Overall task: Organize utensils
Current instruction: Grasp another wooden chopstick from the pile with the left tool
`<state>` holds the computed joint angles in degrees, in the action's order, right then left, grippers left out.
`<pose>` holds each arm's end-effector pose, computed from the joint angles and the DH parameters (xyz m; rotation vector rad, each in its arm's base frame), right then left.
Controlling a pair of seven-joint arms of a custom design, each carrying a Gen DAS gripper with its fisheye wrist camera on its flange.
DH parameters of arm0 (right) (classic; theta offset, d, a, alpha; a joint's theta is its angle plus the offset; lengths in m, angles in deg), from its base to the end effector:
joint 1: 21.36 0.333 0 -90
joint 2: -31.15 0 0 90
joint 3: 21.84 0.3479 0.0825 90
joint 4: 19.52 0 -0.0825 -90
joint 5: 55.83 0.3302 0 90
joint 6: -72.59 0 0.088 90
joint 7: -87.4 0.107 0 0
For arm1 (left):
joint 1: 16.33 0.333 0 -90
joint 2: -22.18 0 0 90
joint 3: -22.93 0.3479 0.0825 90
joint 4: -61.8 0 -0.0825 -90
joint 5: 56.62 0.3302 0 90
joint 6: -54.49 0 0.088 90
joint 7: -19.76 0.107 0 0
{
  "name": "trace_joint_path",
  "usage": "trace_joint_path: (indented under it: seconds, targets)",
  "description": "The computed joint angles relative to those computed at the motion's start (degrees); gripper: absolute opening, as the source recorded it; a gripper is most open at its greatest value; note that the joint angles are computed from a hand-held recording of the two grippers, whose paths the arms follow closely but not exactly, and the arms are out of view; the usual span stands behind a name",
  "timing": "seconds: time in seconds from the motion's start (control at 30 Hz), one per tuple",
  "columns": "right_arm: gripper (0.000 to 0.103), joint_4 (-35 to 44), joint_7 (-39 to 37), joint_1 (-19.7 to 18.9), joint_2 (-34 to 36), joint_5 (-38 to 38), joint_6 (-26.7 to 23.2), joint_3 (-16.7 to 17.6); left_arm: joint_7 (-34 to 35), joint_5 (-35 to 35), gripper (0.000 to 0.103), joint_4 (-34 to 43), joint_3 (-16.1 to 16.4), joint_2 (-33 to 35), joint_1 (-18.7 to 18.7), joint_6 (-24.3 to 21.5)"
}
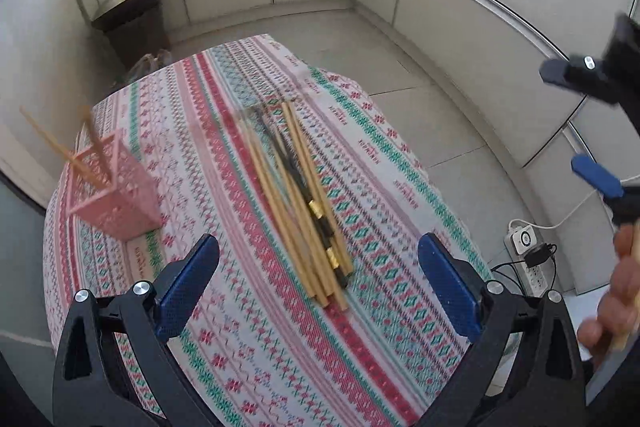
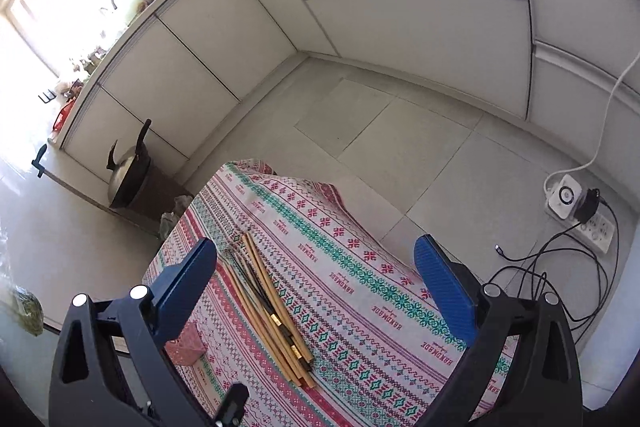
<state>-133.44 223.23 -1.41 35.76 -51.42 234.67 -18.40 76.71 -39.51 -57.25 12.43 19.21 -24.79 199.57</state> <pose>0.5317 0.2244 0.5709 -1.2587 2.0229 -0.1040 0.4958 -0.1759 0.5618 -1.9500 1.8696 -0.5477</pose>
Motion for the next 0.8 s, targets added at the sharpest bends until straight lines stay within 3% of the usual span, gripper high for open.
trace_joint_path:
  seconds: [0.13, 0.3, 0.37, 0.47, 0.6, 0.8]
  targets:
    - [0.096, 1.6, -14.9, -3.2, 1.9, 20.1, -2.5, 2.9, 1.5, -2.9, 0.091, 15.4, 0.6, 11.6, 0.5, -7.9]
    - [0.096, 4.3, -26.6, -5.4, 4.0, 37.5, -8.0, 4.0, 0.9, -9.2, 0.066, 33.5, 2.2, 24.1, 3.4, -22.8]
    - [0.096, 5.7, -29.8, -5.7, 4.9, 41.5, -10.6, 4.1, -0.4, -9.8, 0.058, 37.2, 2.9, 26.9, 4.4, -26.4]
    - [0.096, 7.0, -32.8, -5.5, 5.6, 44.0, -12.3, 4.0, -2.1, -7.5, 0.053, 38.1, 4.0, 28.1, 4.9, -28.0]
    - [0.096, 7.7, -33.8, -4.9, 6.0, 45.0, -13.1, 3.6, -2.3, -7.7, 0.036, 36.7, 3.8, 28.2, 6.3, -27.9]
    - [0.096, 8.5, -34.1, -4.7, 6.5, 45.1, -14.9, 3.3, -2.2, -8.5, 0.032, 34.6, 3.5, 28.1, 7.6, -25.3]
